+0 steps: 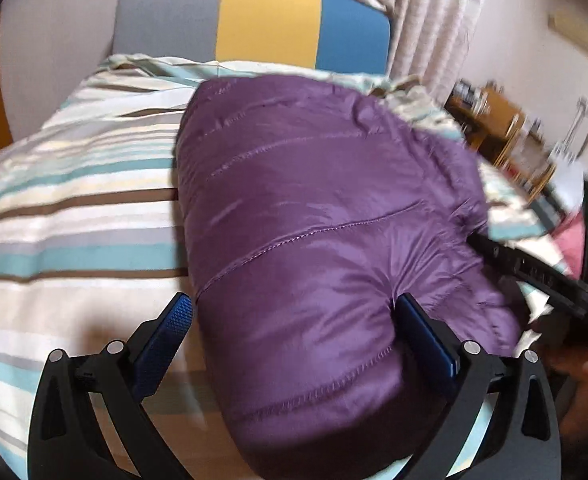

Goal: Fold large clothes
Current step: 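Lift the held end with both grippers and fold the jacket in half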

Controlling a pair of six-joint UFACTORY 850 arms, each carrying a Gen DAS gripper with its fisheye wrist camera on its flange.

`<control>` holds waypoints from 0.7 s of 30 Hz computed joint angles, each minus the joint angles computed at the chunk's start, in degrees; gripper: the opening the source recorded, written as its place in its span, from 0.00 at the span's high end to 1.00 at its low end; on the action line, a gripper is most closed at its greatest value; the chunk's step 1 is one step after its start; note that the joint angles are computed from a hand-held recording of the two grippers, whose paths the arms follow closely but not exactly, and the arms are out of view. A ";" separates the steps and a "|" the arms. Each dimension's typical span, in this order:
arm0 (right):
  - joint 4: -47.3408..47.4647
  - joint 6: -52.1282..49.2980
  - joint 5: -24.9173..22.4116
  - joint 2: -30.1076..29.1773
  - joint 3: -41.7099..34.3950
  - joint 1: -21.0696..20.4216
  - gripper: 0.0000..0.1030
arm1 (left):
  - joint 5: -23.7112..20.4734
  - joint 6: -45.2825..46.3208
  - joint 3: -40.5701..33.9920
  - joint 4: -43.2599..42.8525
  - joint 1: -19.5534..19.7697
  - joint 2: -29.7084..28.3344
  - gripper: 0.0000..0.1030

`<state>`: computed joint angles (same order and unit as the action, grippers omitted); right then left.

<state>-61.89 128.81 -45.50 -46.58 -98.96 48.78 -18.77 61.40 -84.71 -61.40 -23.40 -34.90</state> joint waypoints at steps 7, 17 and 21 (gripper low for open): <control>-9.06 7.83 11.36 4.88 6.97 -0.08 0.09 | -6.43 -0.03 -0.43 -7.37 3.41 0.89 0.03; -31.58 35.64 30.02 4.65 11.01 -5.75 0.22 | -18.87 -16.87 -10.19 7.51 4.24 -6.84 0.03; -46.38 49.23 31.22 4.04 11.23 -6.50 0.31 | -21.55 -18.21 -10.81 5.82 4.56 -8.16 0.03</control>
<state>-108.27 178.04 -14.28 -42.54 -87.72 42.28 -40.32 43.19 -95.51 -55.59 -18.84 -43.07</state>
